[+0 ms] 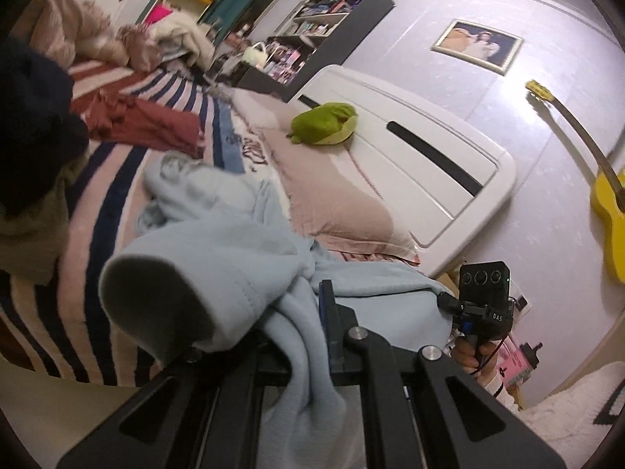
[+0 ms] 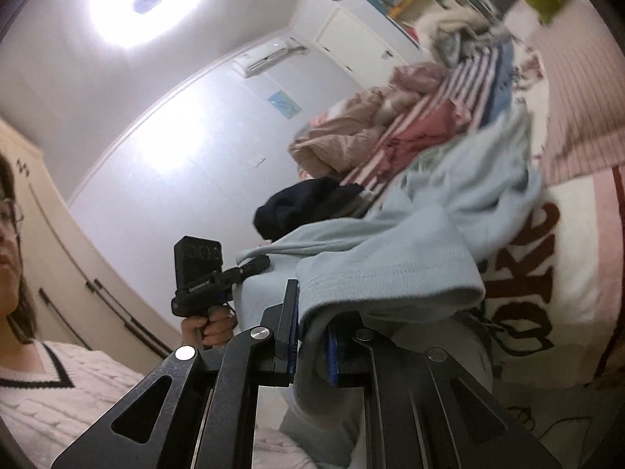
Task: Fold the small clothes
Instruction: 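Grasp the hem with both grippers and fold it up toward the collar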
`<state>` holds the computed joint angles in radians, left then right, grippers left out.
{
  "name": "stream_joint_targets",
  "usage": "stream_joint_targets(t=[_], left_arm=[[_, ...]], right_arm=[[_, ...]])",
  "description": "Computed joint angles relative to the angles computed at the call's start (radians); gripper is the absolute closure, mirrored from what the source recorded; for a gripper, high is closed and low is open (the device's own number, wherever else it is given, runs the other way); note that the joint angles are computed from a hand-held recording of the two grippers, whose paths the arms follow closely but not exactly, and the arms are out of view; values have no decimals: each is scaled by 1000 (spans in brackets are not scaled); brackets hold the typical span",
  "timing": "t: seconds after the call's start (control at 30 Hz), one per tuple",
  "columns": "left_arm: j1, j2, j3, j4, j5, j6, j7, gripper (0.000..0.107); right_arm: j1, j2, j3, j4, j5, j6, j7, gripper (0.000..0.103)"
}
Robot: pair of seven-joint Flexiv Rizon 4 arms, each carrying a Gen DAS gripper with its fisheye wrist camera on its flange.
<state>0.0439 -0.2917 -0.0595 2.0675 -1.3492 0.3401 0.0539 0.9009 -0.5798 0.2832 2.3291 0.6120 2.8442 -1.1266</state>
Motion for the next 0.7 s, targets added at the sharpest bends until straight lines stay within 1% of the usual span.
stream_joint_targets(t=[0.07, 0.1, 0.17, 0.2, 0.23, 0.27, 0.3, 0.33, 0.37, 0.4, 0.43, 0.47, 0.5, 0.53, 0.57, 0.6, 0.67, 0.7], left_arm=[[6, 39, 15, 28, 9, -14, 13, 102], [15, 48, 11, 37, 12, -20, 23, 102], [34, 61, -13, 41, 18, -2, 21, 102], [60, 64, -50, 43, 21, 17, 22, 102], [75, 58, -80, 36, 21, 36, 18, 102], [67, 44, -83, 19, 19, 46, 19, 102], [52, 27, -94, -5, 18, 84, 9, 102], [41, 14, -99, -25, 19, 104, 5, 102], [3, -25, -86, -77, 24, 126, -16, 102], [-54, -63, -47, -132, 24, 144, -40, 102], [-123, -109, 11, -195, 28, 148, -69, 102], [-181, -169, 52, -271, 30, 161, -104, 102], [-210, -219, 68, -334, 38, 175, -144, 102], [-215, -282, 51, -416, 69, 193, -192, 102], [-208, -348, 10, -497, 113, 239, -248, 102], [-204, -408, -4, -578, 168, 237, -298, 102], [-161, -536, -111, -741, 340, 289, -434, 102], [-134, -606, -186, -823, 448, 325, -518, 102]], right_arm=[[38, 29, 4, -5, 55, -17, -43, 97], [55, 44, 6, -11, 84, -32, -69, 97], [70, 65, 5, -30, 130, -63, -112, 97], [66, 80, 2, -36, 147, -89, -130, 97], [55, 82, 4, -29, 144, -90, -128, 97], [41, 88, 2, -29, 137, -101, -128, 97], [19, 101, -4, -26, 125, -124, -125, 97], [-6, 120, -15, -24, 115, -163, -127, 97], [-22, 139, -23, -22, 111, -194, -134, 97], [-61, 155, -37, -18, 75, -237, -127, 97], [-115, 171, -54, -12, 18, -291, -107, 97], [-147, 178, -68, -12, -16, -329, -95, 97], [-204, 185, -88, -15, -74, -393, -75, 97], [-273, 181, -86, -24, -133, -444, -55, 97], [-343, 172, -90, -33, -210, -491, -13, 97], [-413, 154, -112, -40, -323, -536, 65, 97], [-553, 109, -104, -77, -500, -620, 170, 97], [-614, 81, -103, -108, -580, -675, 215, 97]])
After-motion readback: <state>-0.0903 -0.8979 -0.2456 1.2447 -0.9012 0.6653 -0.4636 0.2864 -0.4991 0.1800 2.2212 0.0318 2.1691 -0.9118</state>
